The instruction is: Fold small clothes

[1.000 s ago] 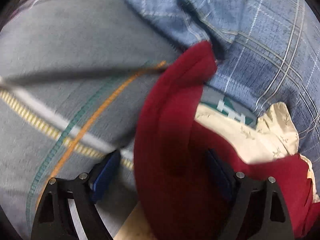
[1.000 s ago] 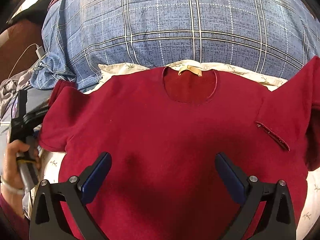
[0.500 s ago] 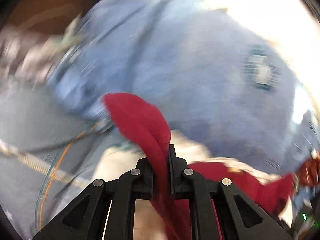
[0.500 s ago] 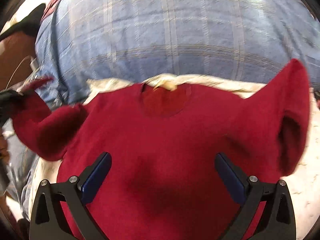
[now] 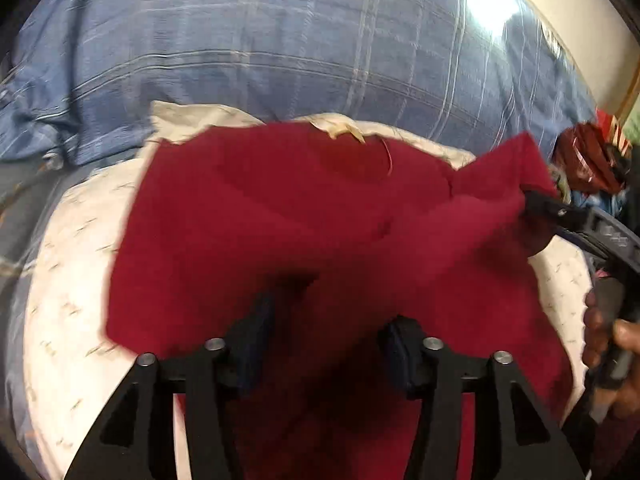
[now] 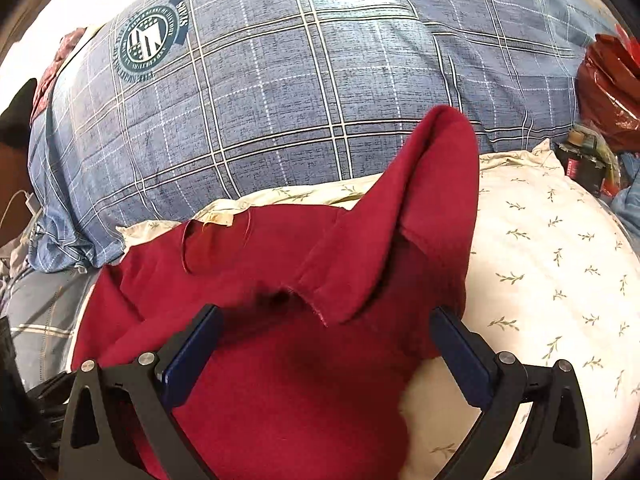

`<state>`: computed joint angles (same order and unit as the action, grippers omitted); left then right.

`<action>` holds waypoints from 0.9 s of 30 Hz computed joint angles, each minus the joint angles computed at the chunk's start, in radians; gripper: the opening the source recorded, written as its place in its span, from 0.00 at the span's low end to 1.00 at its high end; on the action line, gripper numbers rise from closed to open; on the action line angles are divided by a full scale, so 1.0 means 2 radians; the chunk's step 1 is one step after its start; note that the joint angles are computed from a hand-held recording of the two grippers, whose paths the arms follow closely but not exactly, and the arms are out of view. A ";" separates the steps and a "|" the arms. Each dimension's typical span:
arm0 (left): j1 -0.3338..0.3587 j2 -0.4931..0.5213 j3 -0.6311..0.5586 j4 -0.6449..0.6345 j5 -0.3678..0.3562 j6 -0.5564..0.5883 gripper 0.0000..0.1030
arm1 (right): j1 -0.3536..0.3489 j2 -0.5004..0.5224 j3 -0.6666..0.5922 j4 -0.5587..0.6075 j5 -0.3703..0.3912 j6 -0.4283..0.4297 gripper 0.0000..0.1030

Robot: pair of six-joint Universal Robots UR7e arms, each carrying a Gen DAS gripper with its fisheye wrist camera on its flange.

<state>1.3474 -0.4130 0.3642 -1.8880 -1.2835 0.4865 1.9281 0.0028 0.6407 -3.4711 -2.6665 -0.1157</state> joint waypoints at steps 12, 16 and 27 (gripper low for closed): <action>0.024 -0.019 0.075 -0.157 0.072 0.004 0.78 | -0.001 0.037 -0.097 0.157 0.072 -0.055 0.81; 0.020 -0.019 0.090 -0.179 0.096 0.021 0.80 | -0.012 0.021 -0.056 0.277 0.060 0.020 0.72; 0.019 0.000 0.036 -0.165 0.094 0.005 0.79 | -0.016 -0.001 -0.001 0.126 0.038 -0.041 0.89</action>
<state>1.3857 -0.4121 0.4361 -2.2171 -1.0952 0.4963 1.8968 0.0007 0.6383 -3.2194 -2.5907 -0.1984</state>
